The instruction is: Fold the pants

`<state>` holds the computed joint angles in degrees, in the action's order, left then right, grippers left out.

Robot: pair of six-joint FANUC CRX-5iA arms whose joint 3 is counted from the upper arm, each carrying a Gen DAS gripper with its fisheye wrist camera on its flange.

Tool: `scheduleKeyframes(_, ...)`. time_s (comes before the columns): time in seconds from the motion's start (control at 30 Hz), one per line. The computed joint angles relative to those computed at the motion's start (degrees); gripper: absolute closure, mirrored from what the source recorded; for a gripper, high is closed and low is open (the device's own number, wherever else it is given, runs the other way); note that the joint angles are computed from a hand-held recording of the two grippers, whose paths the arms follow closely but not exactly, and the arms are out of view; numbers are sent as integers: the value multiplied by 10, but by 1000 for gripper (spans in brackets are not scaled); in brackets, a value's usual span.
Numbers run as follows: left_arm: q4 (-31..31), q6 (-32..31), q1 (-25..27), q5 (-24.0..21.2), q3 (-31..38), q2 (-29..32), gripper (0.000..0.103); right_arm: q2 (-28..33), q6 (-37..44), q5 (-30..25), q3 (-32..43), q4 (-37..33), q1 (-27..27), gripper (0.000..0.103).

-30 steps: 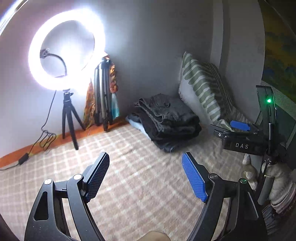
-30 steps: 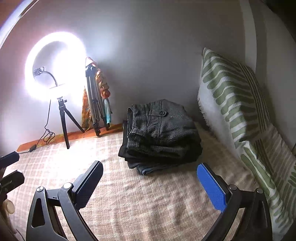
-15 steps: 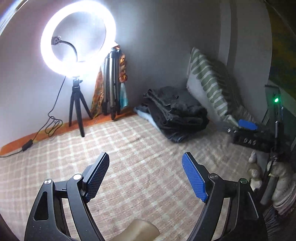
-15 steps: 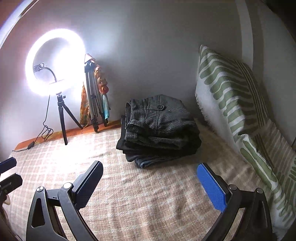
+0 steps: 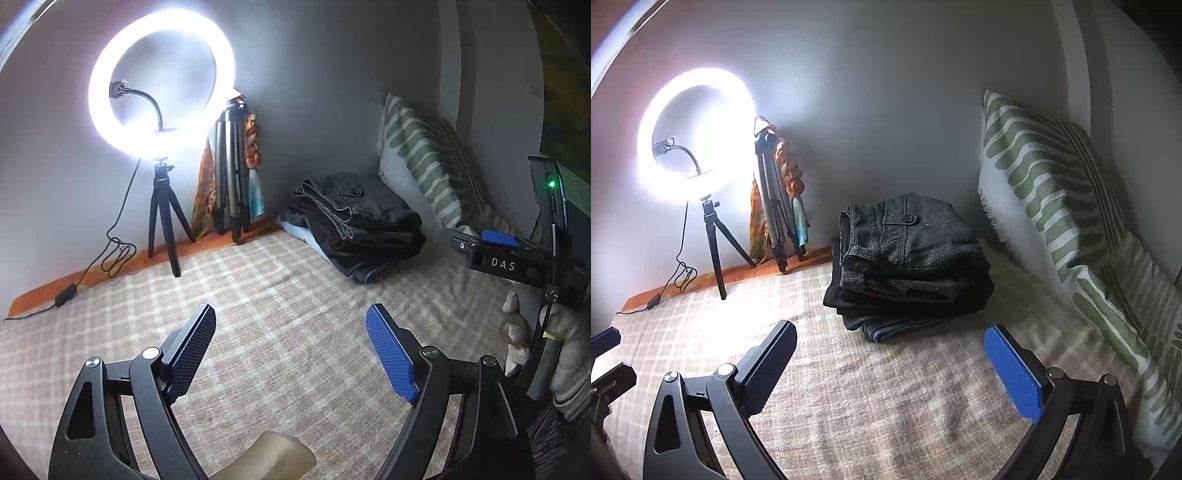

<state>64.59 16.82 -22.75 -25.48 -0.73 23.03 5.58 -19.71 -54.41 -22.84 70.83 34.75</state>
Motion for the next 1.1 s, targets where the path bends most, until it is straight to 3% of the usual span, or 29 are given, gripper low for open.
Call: scheduleKeyframes(1.1, 11, -17, 2, 5, -11, -6, 19, 7, 2, 4, 6, -4, 3, 0)
